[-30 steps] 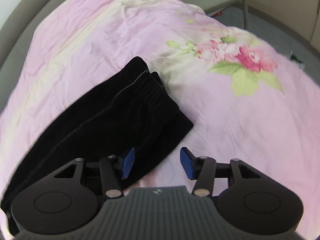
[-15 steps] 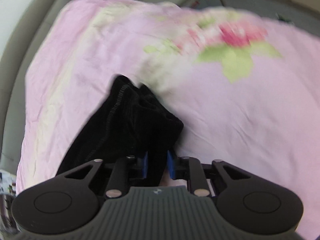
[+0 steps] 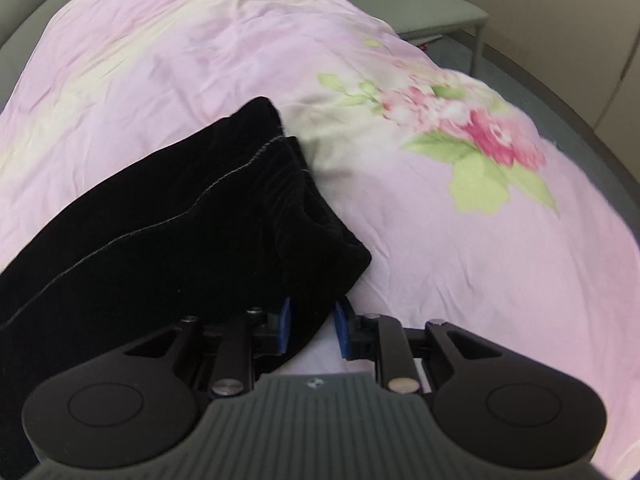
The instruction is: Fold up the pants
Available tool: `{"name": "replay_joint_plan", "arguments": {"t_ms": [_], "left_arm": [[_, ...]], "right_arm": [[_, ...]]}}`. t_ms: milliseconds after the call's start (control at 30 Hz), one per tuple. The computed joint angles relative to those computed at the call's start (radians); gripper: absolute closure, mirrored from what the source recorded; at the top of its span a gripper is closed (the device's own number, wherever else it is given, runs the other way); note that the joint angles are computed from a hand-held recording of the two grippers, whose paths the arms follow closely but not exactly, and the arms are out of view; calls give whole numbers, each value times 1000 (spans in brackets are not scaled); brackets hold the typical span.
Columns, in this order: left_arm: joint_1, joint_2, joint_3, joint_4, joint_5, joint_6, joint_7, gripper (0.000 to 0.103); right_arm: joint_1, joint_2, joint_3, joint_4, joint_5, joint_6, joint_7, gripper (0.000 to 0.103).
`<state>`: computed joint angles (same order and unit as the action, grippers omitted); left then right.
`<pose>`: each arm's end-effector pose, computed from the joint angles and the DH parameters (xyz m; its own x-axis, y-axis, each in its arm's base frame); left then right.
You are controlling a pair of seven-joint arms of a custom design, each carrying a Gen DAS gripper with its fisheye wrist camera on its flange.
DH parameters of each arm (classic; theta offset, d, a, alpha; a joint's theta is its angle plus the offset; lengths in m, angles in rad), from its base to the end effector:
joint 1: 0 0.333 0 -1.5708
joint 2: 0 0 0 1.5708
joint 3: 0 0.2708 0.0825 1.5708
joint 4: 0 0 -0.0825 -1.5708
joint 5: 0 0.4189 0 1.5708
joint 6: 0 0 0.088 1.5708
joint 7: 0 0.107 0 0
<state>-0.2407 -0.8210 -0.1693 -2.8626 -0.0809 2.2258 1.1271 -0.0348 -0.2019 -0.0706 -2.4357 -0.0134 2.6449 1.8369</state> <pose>0.3492 -0.1376 0.3692 0.1165 -0.9927 0.0302 -0.9756 -0.1200 -0.1839 0.5280 -0.0551 0.3589 -0.3322 -0.9370 -0.1085 -0.8553 0.3477 -0.3842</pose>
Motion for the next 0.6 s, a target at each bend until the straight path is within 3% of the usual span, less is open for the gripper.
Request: {"name": "replay_joint_plan", "arguments": {"t_ms": [33, 133, 233, 333, 433, 600], "left_arm": [[-8, -1, 37, 13, -20, -44, 37, 92], [0, -71, 46, 10, -7, -94, 117, 90], [18, -107, 68, 27, -12, -80, 179, 89], [48, -95, 65, 60, 3, -11, 231, 84], [86, -17, 46, 107, 39, 83, 258, 81], [156, 247, 28, 240, 93, 266, 272, 81]], "right_arm": [[-6, -13, 10, 1, -38, -15, 4, 62], [3, -61, 27, -17, -95, -19, -42, 61], [25, -97, 56, -41, -144, 7, -75, 62], [87, -111, 64, -48, -125, 34, -159, 62], [198, -82, 39, -18, 21, 35, -326, 62], [300, 48, 75, 86, 182, 40, -487, 64]]}}
